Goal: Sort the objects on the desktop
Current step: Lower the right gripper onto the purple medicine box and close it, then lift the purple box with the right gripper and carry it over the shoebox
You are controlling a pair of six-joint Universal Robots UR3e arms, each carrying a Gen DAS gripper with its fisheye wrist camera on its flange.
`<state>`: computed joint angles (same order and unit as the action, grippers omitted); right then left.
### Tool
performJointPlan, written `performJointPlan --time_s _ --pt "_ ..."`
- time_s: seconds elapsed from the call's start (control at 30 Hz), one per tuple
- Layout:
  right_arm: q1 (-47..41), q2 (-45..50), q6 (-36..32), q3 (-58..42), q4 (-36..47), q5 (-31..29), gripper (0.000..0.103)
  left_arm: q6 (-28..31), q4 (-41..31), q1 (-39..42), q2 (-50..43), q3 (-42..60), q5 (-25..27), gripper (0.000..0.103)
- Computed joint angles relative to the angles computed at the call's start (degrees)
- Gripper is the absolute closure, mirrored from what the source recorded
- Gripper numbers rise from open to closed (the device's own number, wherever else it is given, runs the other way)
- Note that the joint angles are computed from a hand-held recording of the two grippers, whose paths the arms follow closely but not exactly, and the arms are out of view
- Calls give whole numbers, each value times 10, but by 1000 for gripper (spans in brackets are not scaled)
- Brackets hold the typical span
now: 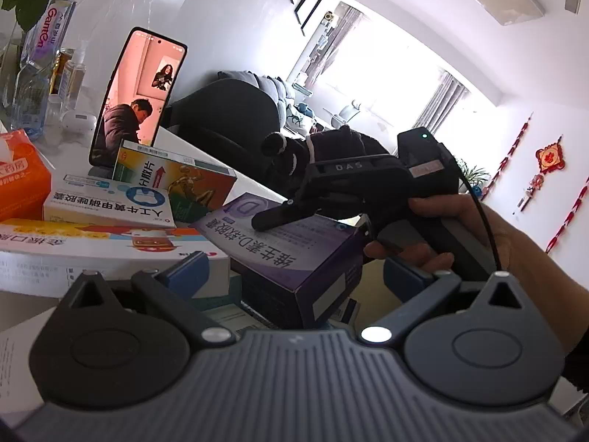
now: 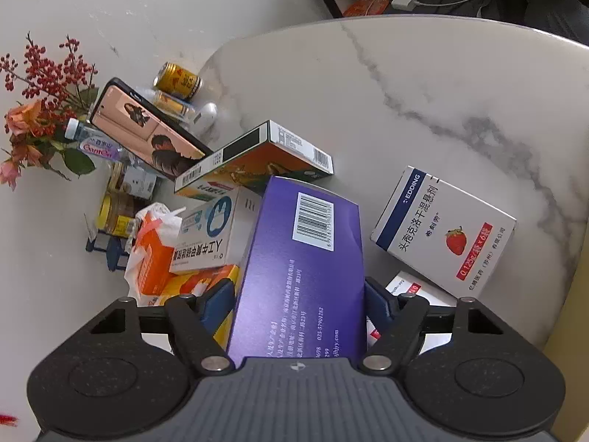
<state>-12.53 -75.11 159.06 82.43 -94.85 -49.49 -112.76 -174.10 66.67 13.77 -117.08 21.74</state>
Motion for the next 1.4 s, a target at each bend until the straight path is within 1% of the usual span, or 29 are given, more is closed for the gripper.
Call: performJointPlan --time_s 0.03,0.1,0.4,0.63,0.73,0.83,1.03,1.17,1.4 --pt "-1 -6 2 8 -8 0 28 0 1 0 -1 1 1 0" --pt "-4 -20 7 22 -27 -3 30 39 -36 15 -12 14 6 0" --pt "-7 -69 6 43 -60 -23 33 26 -28 10 -7 14 5 0" --pt "-20 -126 -4 61 -63 -36 34 61 -66 17 -19 29 5 0" --pt "-35 -155 -14 70 -56 -31 34 74 -82 17 -26 38 5 0" --pt "-51 -175 -19 78 -48 -24 34 73 -87 14 -26 39 6 0" --pt "-75 -205 -32 92 -32 -17 34 53 -74 2 -15 36 2 0" --pt "-88 -223 -40 102 -22 -10 34 15 -42 -10 -3 30 -1 0" --pt "-116 -253 -52 110 -2 7 34 28 -57 -3 -6 41 9 1"
